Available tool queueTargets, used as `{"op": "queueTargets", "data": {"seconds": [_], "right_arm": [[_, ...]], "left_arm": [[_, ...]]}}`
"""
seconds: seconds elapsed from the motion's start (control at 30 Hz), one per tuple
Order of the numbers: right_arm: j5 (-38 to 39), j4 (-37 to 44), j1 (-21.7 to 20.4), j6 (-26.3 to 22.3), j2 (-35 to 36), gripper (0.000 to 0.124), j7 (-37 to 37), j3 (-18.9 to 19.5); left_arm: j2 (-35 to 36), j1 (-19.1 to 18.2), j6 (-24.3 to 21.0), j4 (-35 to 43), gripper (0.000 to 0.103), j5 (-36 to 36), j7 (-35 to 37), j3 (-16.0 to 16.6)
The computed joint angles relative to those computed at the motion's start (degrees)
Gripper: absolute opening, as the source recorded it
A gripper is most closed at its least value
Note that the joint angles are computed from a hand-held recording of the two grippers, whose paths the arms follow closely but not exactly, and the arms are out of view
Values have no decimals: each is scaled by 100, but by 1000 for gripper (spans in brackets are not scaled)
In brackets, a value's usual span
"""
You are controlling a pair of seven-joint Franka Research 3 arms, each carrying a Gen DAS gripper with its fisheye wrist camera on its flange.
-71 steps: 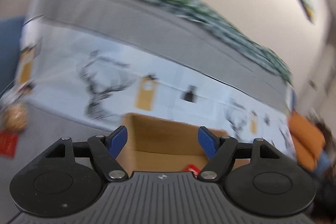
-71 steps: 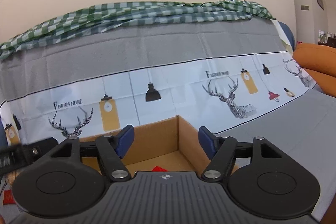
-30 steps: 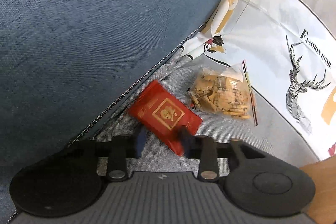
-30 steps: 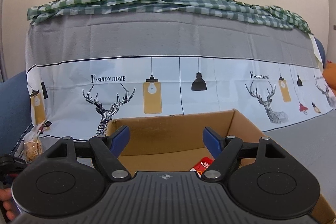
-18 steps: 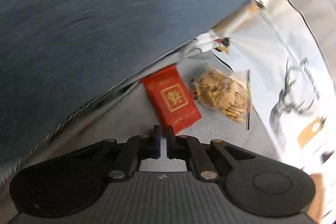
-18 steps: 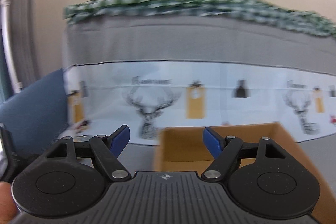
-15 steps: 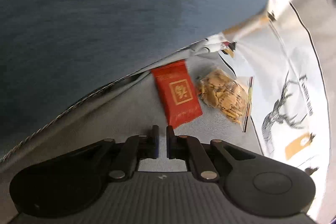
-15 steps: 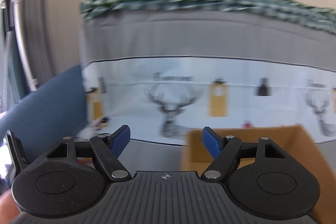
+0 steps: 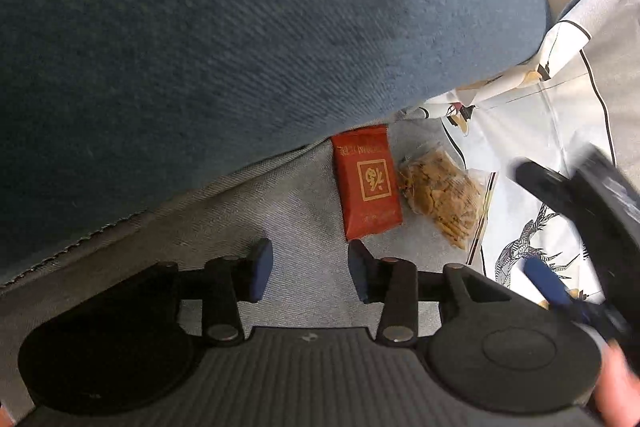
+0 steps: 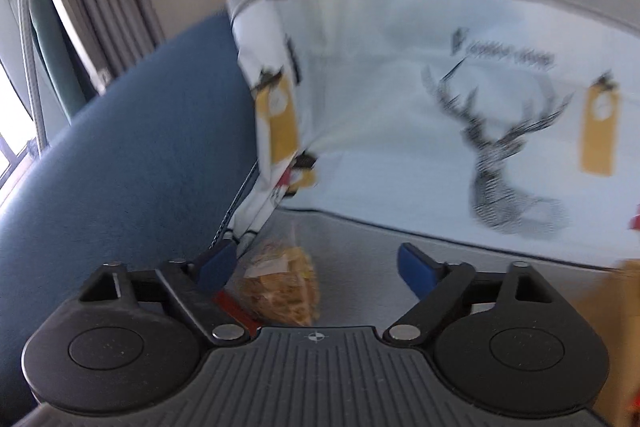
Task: Organize snacks
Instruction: 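Grasp the clear biscuit bag with the right gripper while the left approaches the red packet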
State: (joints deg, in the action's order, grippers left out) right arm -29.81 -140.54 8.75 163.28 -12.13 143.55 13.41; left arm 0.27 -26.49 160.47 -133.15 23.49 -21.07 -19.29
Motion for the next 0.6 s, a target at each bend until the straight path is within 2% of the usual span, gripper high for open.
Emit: {"op": "queueTargets", "data": {"seconds": [0.17, 0.23, 0.27, 0.3, 0.33, 0.4, 0.5, 0.53, 0.6], "right_arm": [[344, 400, 340, 12, 807, 90, -541, -261], [152, 518, 473, -171, 967, 83, -377, -350], [92, 512, 531, -169, 1000, 73, -328, -420], [147, 448, 589, -32, 995, 57, -363, -493], [293, 335, 638, 186, 957, 53, -471, -557], [-41, 234, 637, 207, 853, 45, -289, -563], [-339, -118, 546, 266, 456, 44, -50, -511], [-409, -311, 465, 226, 199, 44, 86, -430], [-575, -626, 267, -235, -407, 44, 320, -125]], "left_arm": [[50, 13, 29, 42, 50, -93, 129, 23], [18, 16, 0, 32, 50, -136, 175, 24], [4, 17, -15, 28, 50, -133, 170, 23], [-8, 19, -35, 25, 50, -131, 161, 22], [-23, 21, -51, 17, 50, -127, 147, 20], [-26, 26, -91, 28, 50, -95, 109, 16], [-59, 33, -124, 8, 50, -97, 107, 12], [-68, 37, -141, 8, 50, -75, 87, 11], [-112, 46, -175, -7, 50, -50, 63, 6]]}}
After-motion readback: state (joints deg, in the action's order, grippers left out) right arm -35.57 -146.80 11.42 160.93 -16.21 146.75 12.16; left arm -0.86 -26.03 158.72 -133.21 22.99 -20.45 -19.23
